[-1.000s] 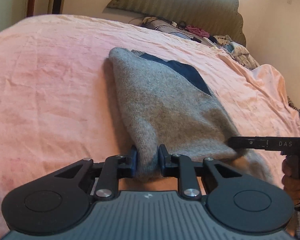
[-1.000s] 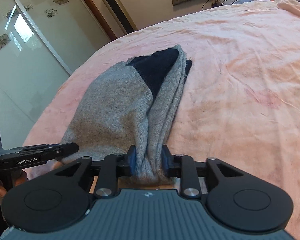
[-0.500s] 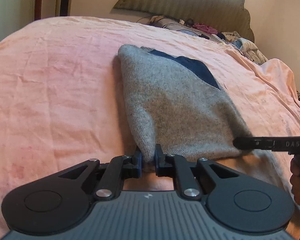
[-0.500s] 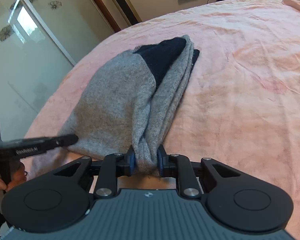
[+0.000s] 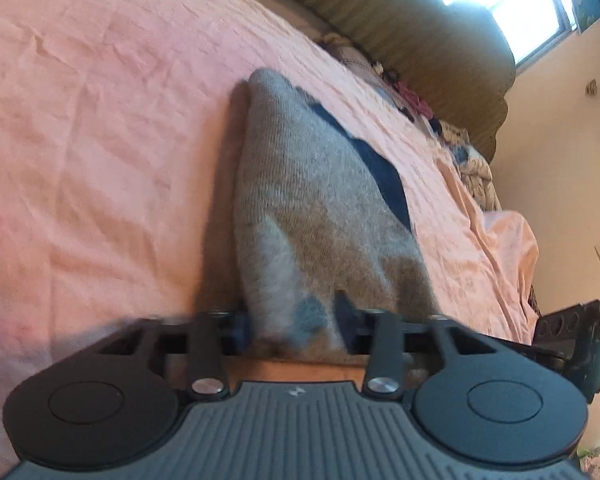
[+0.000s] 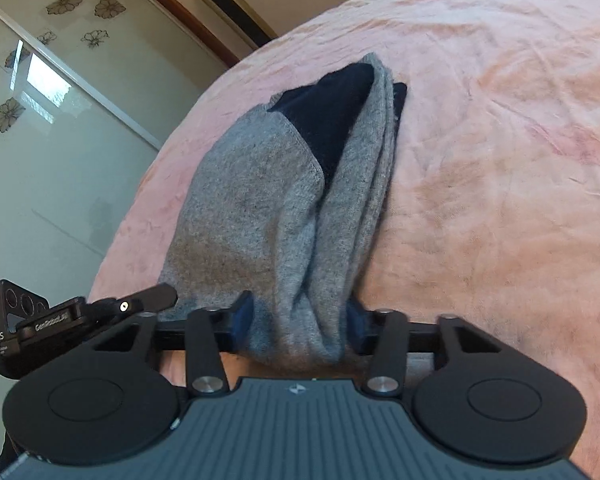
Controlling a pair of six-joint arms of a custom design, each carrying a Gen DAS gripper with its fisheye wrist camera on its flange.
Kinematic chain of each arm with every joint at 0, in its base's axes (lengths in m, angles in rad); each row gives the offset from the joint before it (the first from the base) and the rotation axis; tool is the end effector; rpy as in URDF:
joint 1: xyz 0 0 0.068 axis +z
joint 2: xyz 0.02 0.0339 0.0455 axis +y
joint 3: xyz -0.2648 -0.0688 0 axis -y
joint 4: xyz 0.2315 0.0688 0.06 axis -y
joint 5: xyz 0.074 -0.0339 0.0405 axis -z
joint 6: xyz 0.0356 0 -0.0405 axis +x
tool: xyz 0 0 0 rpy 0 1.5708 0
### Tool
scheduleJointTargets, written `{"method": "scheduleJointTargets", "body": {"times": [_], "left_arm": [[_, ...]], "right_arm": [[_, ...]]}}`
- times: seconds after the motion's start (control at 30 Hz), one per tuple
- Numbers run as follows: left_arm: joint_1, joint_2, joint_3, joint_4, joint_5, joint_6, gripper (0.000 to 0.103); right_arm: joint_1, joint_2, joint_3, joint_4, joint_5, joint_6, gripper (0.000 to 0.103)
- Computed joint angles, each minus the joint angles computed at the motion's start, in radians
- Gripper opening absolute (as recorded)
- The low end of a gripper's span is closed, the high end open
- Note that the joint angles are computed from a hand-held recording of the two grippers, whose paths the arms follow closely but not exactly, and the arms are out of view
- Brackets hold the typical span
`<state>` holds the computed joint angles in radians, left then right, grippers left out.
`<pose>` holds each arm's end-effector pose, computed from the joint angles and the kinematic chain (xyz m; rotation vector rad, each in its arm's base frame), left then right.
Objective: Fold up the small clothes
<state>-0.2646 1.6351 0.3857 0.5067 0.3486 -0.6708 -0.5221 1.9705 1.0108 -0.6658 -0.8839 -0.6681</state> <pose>0.2345 -0.0761 0.1044 -0.3041 2.4030 -0.8580 0.2735 -0.1256 0.1058 -0.1501 2.4958 1.0179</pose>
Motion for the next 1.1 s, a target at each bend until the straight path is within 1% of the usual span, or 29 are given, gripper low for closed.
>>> {"method": "scheduleJointTargets", "body": {"times": [0.03,0.1,0.17,0.2,0.23,0.27,0.3,0.33,0.37,0.4,0.43,0.47,0.5,0.53,0.57,0.6,0.63,0.67,0.7,0.73,0.77,0.8,0.87,0.9,0.93,0.97,1.0,1.03,1.1], "left_arm": [[0.013,0.007,0.0,0.005,0.046,0.0,0.01],[0.011,-0.056,-0.028,-0.005,0.059,0.054,0.009],[0.045,-0.108,-0.051,-0.029,0.13,0.094,0.009],[0.052,-0.124,-0.053,-0.053,0.141,0.118,0.009],[0.048,-0.123,-0.051,-0.075,0.127,0.144,0.009],[0.037,-0.11,-0.047,-0.09,0.092,0.163,0.01],[0.023,-0.075,-0.038,-0.089,0.058,0.174,0.01],[0.021,-0.045,-0.038,-0.075,0.047,0.182,0.01],[0.027,-0.045,-0.058,-0.038,0.054,0.18,0.013],[0.019,-0.073,-0.063,-0.058,0.036,0.18,0.014],[-0.001,-0.138,-0.073,-0.105,-0.013,0.183,0.016],[-0.039,-0.216,-0.088,-0.151,-0.1,0.183,0.024],[-0.114,-0.329,-0.116,-0.197,-0.254,0.177,0.038],[-0.21,-0.428,-0.154,-0.203,-0.425,0.174,0.05],[-0.305,-0.486,-0.186,-0.177,-0.573,0.178,0.078],[-0.42,-0.496,-0.219,-0.104,-0.74,0.175,0.096],[-0.532,-0.457,-0.224,-0.045,-0.884,0.173,0.098],[-0.6,-0.379,-0.195,-0.031,-0.949,0.167,0.098],[-0.634,-0.297,-0.159,-0.031,-0.964,0.162,0.098],[-0.666,-0.196,-0.108,-0.041,-0.976,0.147,0.098],[-0.687,-0.122,-0.073,-0.059,-0.991,0.124,0.098],[-0.705,-0.069,-0.038,-0.104,-1.007,0.086,0.098],[-0.726,-0.019,0.016,-0.226,-1.03,-0.019,0.098],[-0.737,-0.012,0.007,-0.241,-1.026,-0.071,0.098],[-0.736,-0.009,-0.02,-0.213,-1.011,-0.087,0.098],[-0.739,-0.013,-0.039,-0.19,-1.014,-0.089,0.099],[-0.728,-0.014,-0.047,-0.17,-1.003,-0.09,0.101],[-0.72,-0.017,-0.052,-0.165,-0.998,-0.096,0.103],[-0.721,0.002,-0.033,-0.181,-1.009,-0.103,0.103]], "right_arm": [[-0.005,0.018,0.025,-0.035,-0.005,-0.028,0.024],[-0.036,0.037,0.083,-0.152,-0.028,-0.125,0.023],[-0.074,0.049,0.129,-0.254,-0.04,-0.225,0.023],[-0.089,0.067,0.149,-0.287,-0.035,-0.258,0.023],[-0.095,0.085,0.153,-0.293,-0.022,-0.268,0.023],[-0.091,0.102,0.147,-0.274,-0.006,-0.262,0.023],[-0.095,0.126,0.141,-0.266,-0.013,-0.27,0.023],[-0.106,0.144,0.134,-0.262,-0.046,-0.276,0.023],[-0.118,0.148,0.125,-0.26,-0.067,-0.273,0.026],[-0.134,0.136,0.111,-0.26,-0.078,-0.271,0.033],[-0.159,0.106,0.086,-0.253,-0.088,-0.273,0.043],[-0.189,0.057,0.046,-0.225,-0.097,-0.27,0.047],[-0.231,-0.019,-0.013,-0.186,-0.107,-0.278,0.05],[-0.265,-0.089,-0.067,-0.16,-0.124,-0.298,0.05],[-0.299,-0.163,-0.12,-0.142,-0.151,-0.322,0.05],[-0.318,-0.23,-0.176,-0.118,-0.162,-0.33,0.052],[-0.312,-0.315,-0.258,-0.034,-0.149,-0.285,0.059],[-0.285,-0.406,-0.354,0.094,-0.113,-0.212,0.063],[-0.247,-0.494,-0.451,0.235,-0.058,-0.142,0.07],[-0.191,-0.573,-0.545,0.375,0.021,-0.072,0.074],[-0.139,-0.629,-0.618,0.489,0.1,-0.014,0.074],[-0.077,-0.656,-0.679,0.605,0.187,0.049,0.075],[-0.054,-0.66,-0.739,0.691,0.253,0.056,0.085],[-0.063,-0.663,-0.776,0.746,0.264,0.061,0.093],[-0.081,-0.658,-0.805,0.792,0.261,0.059,0.097],[-0.091,-0.646,-0.83,0.844,0.254,0.058,0.099],[-0.078,-0.622,-0.85,0.909,0.267,0.074,0.103],[-0.057,-0.619,-0.851,0.928,0.288,0.096,0.103],[-0.019,-0.609,-0.86,0.976,0.33,0.138,0.103]]}}
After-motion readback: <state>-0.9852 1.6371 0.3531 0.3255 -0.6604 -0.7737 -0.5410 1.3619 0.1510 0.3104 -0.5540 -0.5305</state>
